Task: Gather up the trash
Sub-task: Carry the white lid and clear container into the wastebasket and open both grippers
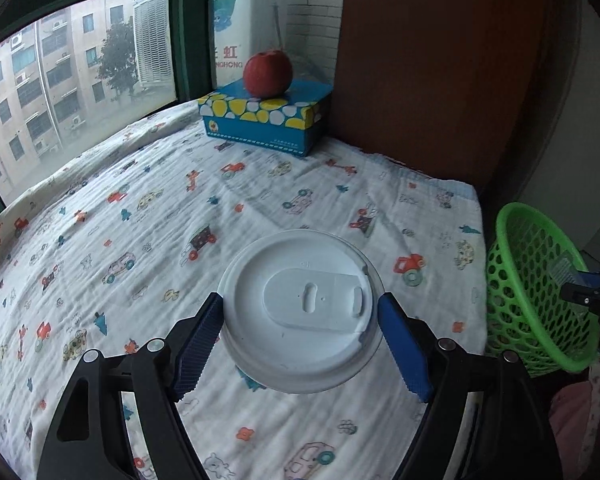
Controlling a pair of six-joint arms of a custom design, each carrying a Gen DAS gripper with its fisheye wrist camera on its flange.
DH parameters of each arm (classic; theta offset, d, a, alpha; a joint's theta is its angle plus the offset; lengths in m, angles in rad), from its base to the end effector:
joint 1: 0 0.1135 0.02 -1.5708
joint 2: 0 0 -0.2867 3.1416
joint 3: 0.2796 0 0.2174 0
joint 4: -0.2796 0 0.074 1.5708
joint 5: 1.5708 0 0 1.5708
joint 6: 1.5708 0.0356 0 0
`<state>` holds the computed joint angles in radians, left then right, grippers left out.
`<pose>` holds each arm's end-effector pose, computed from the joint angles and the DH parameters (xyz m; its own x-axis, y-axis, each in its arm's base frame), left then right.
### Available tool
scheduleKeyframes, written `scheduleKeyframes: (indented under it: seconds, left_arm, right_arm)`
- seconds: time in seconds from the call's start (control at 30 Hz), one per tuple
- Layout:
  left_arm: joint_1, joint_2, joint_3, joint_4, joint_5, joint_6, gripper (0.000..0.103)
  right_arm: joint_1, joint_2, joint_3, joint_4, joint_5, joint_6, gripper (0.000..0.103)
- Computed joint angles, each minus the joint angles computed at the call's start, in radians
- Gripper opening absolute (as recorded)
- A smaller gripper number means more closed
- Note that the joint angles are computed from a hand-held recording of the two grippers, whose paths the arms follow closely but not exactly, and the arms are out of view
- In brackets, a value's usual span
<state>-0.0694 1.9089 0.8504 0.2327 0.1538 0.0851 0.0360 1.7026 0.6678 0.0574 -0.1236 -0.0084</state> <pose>0.3426 -0.0293 0.1510 -0.7160 0.1340 -0.6851 0.2339 0.9707 -0.0546 0.2768 0.0144 0.1581 -0.8276 -0.0381 -0.5600 -0.1116 0.9890 0.0975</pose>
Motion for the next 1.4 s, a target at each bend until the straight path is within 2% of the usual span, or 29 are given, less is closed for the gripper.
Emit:
scheduleKeyframes:
  seconds: [0.3, 0.5, 0.7, 1.0, 1.4]
  left_arm:
    - [-0.174, -0.106, -0.004, -0.042, -0.041, -0.066, 0.076]
    - [-0.276, -0.126, 0.033, -0.072, -0.072, -0.102, 0.076]
    - [-0.381, -0.101, 0.085, -0.090, -0.103, -0.125, 0.076]
    - [-0.493, -0.015, 0.180, -0.127, -0.128, -0.169, 0.076]
    - [-0.574, 0.100, 0.281, -0.173, -0.123, -0.209, 0.076]
  right_arm:
    - [-0.072, -0.046, -0.059, 0.019, -0.009, -0.066, 0.054]
    - [-0.133, -0.071, -0.082, 0.024, -0.053, -0.089, 0.061]
    - [-0.202, -0.129, -0.106, 0.002, -0.098, -0.125, 0.062]
    - [-0.297, -0.218, -0.168, -0.011, -0.139, -0.186, 0.069]
    - [-0.386, -0.228, -0.218, -0.004, -0.209, -0.222, 0.071]
